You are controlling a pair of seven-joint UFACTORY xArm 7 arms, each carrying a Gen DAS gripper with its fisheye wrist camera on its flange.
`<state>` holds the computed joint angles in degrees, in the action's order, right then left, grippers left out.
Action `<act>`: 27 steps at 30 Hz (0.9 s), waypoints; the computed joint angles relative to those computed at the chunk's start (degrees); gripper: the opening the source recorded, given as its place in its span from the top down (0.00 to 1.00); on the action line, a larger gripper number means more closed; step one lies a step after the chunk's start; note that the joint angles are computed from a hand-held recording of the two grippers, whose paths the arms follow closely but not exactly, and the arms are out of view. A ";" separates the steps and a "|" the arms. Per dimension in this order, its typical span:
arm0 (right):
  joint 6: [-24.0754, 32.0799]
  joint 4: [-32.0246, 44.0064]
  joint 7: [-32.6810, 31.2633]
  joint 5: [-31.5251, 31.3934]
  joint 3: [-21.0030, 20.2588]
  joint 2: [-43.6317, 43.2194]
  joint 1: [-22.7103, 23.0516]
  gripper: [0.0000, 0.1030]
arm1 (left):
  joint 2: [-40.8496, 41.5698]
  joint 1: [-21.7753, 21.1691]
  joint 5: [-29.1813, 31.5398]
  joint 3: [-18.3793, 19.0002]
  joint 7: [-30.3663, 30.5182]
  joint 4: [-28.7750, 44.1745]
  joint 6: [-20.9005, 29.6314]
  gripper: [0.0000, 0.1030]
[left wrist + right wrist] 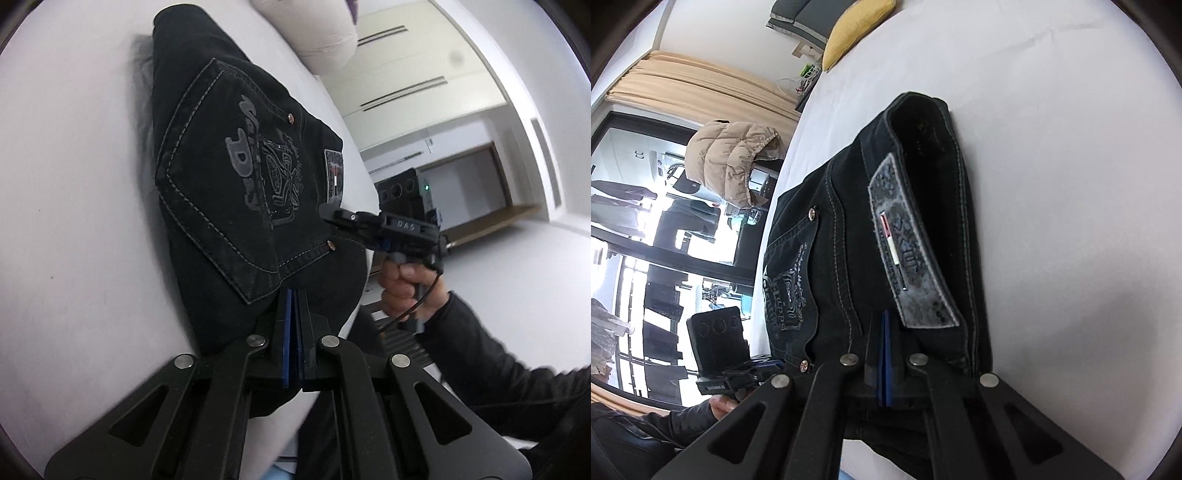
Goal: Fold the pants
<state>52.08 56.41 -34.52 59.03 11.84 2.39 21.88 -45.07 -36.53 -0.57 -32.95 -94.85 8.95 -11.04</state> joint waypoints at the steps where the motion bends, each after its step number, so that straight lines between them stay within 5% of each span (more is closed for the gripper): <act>1: -0.10 0.00 -0.02 0.37 0.00 -0.09 -0.03 1.00 | -0.36 -0.16 0.02 -0.03 -0.01 0.12 0.69 0.97; 3: -0.72 -0.30 0.62 -0.39 0.13 -1.31 0.20 1.00 | -0.15 -1.69 0.60 3.01 1.38 0.90 2.76 0.97; 5: -0.31 -0.84 1.16 -0.62 -0.12 -3.31 0.33 0.88 | -2.47 -3.52 1.28 5.81 3.62 3.21 9.78 0.97; 7: 0.78 -1.79 -0.97 3.25 -1.15 -6.02 0.12 0.56 | -7.38 -4.83 1.85 7.36 6.03 5.75 20.76 0.97; 11: -0.15 -1.92 -4.02 5.57 -3.12 -8.62 -0.22 0.51 | -16.65 -3.44 0.91 7.56 6.16 5.59 30.49 0.96; 13: -1.21 0.13 -1.23 3.04 -3.34 -6.45 -0.72 0.51 | -18.24 -3.24 0.34 9.09 7.54 5.19 33.49 0.83; 14: -1.31 1.24 0.74 1.19 -3.29 -5.05 -0.97 0.49 | -17.71 -2.96 -0.36 9.82 7.93 4.82 33.76 0.78; 16: -0.55 3.88 4.38 -1.91 -3.09 -1.25 -1.56 0.49 | -17.66 -2.83 -2.69 10.87 6.93 2.68 32.34 0.47; 17: -0.92 4.65 6.18 -3.49 -2.80 0.00 -1.79 0.49 | -18.83 -2.59 -3.69 10.64 5.53 1.18 31.62 0.42; 27: 2.23 11.25 7.35 -4.53 0.25 7.68 -3.36 0.44 | -10.28 -4.18 -6.06 17.29 10.09 0.72 23.00 0.36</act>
<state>54.31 67.66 -27.16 54.50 12.09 10.06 18.52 -55.35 -40.71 -6.63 -15.66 -84.76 9.67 11.95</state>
